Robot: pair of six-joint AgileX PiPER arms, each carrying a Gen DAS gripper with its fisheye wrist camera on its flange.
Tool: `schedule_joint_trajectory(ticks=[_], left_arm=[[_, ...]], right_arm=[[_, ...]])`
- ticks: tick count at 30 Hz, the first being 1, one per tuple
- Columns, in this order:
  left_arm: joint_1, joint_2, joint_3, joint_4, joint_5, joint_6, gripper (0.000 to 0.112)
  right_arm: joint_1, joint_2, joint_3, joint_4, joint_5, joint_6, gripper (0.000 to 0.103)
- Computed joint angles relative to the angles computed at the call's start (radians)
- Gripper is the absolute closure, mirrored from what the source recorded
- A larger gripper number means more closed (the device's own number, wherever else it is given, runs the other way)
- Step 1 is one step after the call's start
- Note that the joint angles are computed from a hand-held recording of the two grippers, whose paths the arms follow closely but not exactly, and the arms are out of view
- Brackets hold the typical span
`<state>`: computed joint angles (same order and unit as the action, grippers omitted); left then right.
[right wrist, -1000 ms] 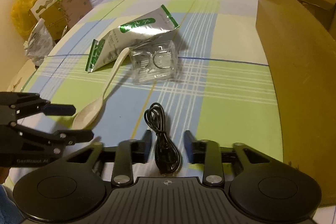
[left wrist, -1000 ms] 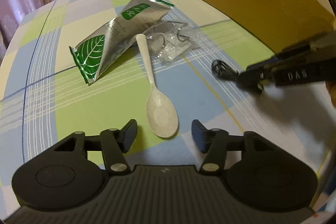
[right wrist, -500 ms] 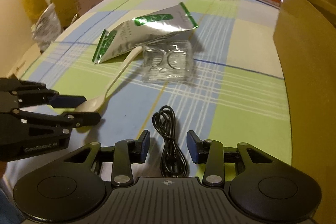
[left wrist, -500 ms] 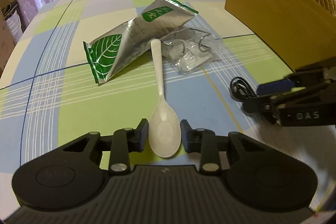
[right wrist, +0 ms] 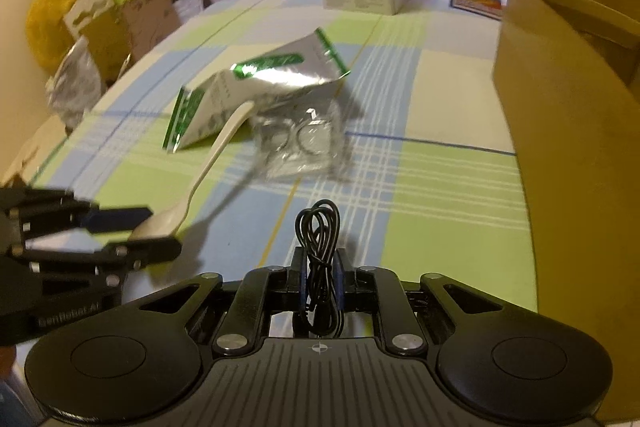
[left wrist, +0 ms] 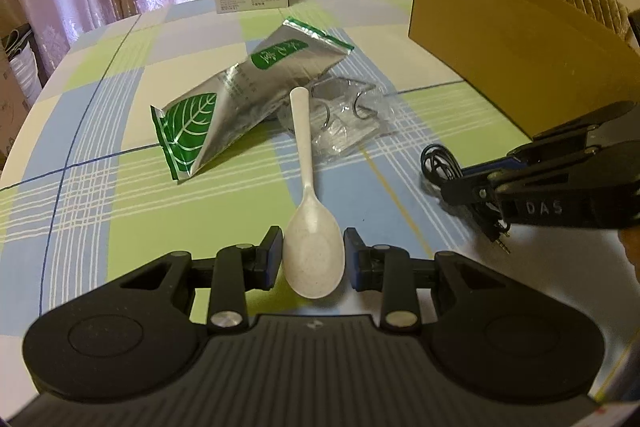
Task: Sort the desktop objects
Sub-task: 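Carry the spoon with the left tool while the right tool carries the cable to the box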
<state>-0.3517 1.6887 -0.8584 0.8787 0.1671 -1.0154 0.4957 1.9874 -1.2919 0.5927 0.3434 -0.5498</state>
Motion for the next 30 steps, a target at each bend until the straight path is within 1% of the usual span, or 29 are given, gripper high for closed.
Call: schedule_joint_trajectory(ticks=[3,7,12,16,20,22,27,30], left_arm=[[-0.009,-0.008,0.008,0.071,0.004,-0.073,0.085],[-0.019,-0.015,0.005,0.120,0.012,-0.126,0.085],[-0.059,-0.060,0.010,0.122,0.049,-0.152,0.085],[-0.119,-0.108,0.000,0.068,0.099,-0.138,0.085],[-0.190,-0.155,-0.022,0.028,0.148,-0.165,0.085],[-0.233,-0.173,-0.039,0.031,0.180,-0.195,0.085],[-0.342,-0.193,-0.114,0.009,0.258,-0.220,0.085],[-0.400,-0.184,-0.164,0.007,0.294,-0.233,0.085]], right_arm=[[-0.009,-0.016,0.012,0.038,-0.009,-0.022,0.093],[-0.026,-0.047,0.036,0.112,-0.010,-0.075,0.093],[-0.049,-0.127,0.091,0.199,-0.018,-0.121,0.093],[-0.066,-0.217,0.152,0.192,-0.025,-0.099,0.093],[-0.100,-0.324,0.210,0.182,-0.015,-0.080,0.093],[-0.122,-0.373,0.229,0.166,-0.004,-0.063,0.093],[-0.201,-0.499,0.276,0.115,0.025,-0.025,0.093],[-0.269,-0.557,0.291,0.117,0.055,-0.045,0.093]])
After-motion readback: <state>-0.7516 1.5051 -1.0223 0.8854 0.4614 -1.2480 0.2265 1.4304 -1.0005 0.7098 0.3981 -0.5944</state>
